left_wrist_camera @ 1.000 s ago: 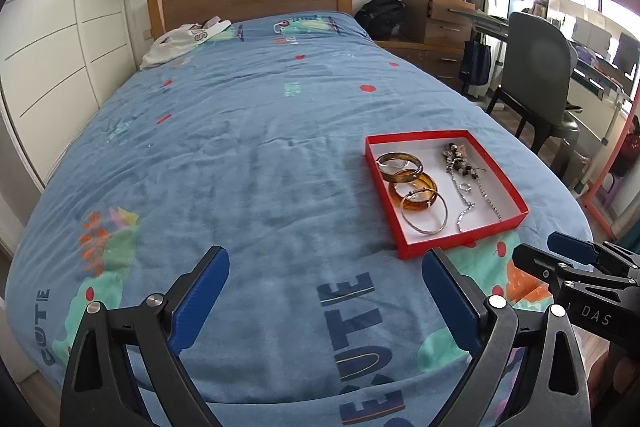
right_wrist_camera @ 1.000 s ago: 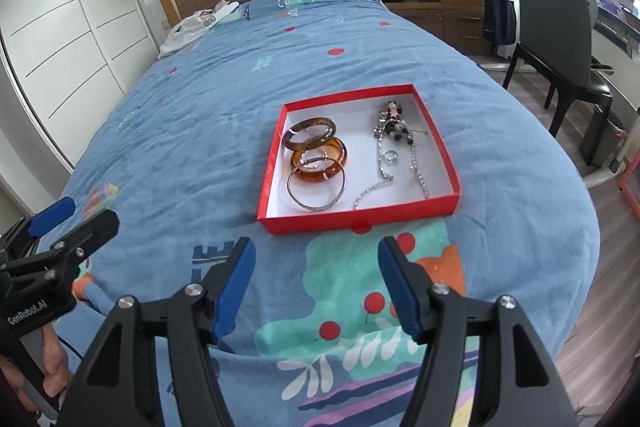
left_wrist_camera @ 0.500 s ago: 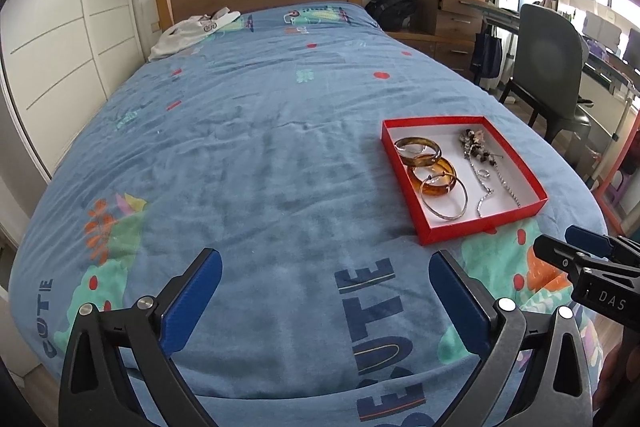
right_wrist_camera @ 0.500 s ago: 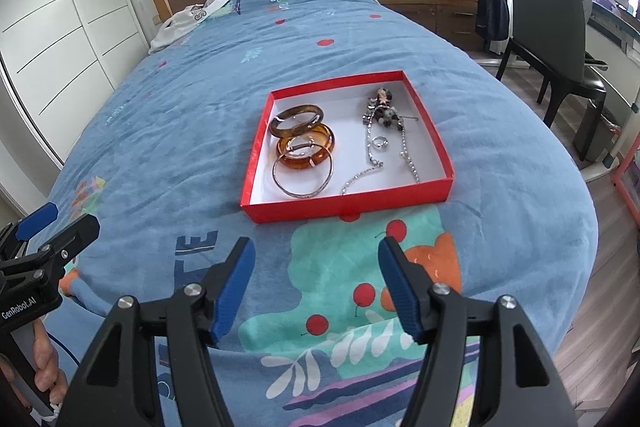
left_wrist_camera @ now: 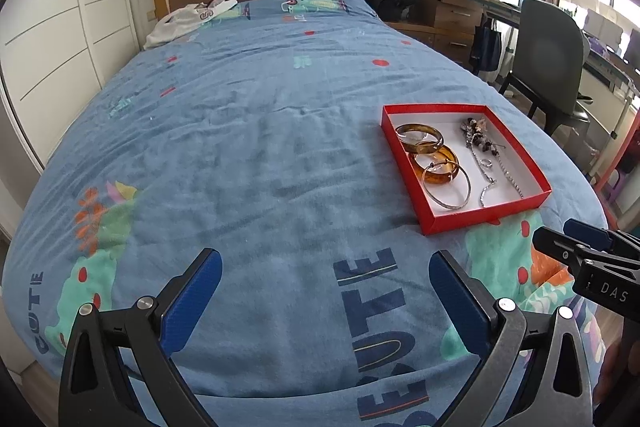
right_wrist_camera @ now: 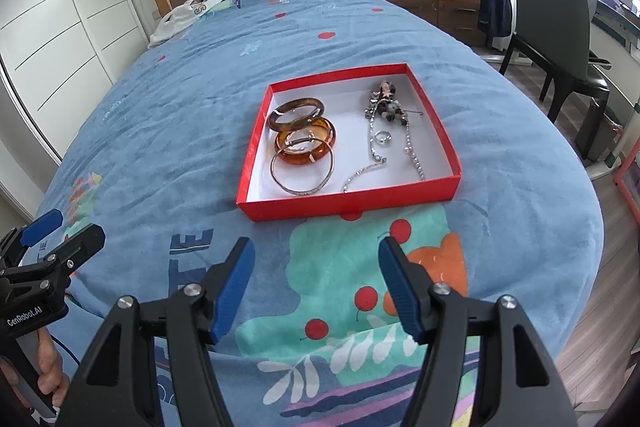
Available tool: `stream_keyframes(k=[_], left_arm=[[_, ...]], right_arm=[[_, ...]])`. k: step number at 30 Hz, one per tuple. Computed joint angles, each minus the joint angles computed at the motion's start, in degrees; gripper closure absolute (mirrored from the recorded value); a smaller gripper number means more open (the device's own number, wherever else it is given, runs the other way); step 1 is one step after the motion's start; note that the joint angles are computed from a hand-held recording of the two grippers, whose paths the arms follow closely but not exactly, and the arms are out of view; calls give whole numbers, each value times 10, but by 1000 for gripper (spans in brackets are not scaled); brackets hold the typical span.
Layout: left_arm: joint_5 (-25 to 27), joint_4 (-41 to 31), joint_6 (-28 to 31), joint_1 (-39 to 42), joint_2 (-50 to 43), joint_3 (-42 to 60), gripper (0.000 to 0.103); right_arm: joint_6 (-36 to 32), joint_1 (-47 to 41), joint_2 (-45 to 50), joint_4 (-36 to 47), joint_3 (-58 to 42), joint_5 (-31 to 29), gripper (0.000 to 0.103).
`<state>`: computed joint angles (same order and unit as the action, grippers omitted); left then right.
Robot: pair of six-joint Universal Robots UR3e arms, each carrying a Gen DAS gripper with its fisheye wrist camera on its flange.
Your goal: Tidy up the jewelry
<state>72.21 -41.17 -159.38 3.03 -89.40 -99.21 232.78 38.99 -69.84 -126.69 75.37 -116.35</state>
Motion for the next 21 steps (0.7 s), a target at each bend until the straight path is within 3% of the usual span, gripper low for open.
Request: stream_keyframes(k=[4,21], left_arm=[[-24,-8,4,11,5,-5,1],[-19,-15,7,9,1,-4,1]], right_arm=[[0,0,1,1,0,1,40],[1,3,1,3,1,-4,40]])
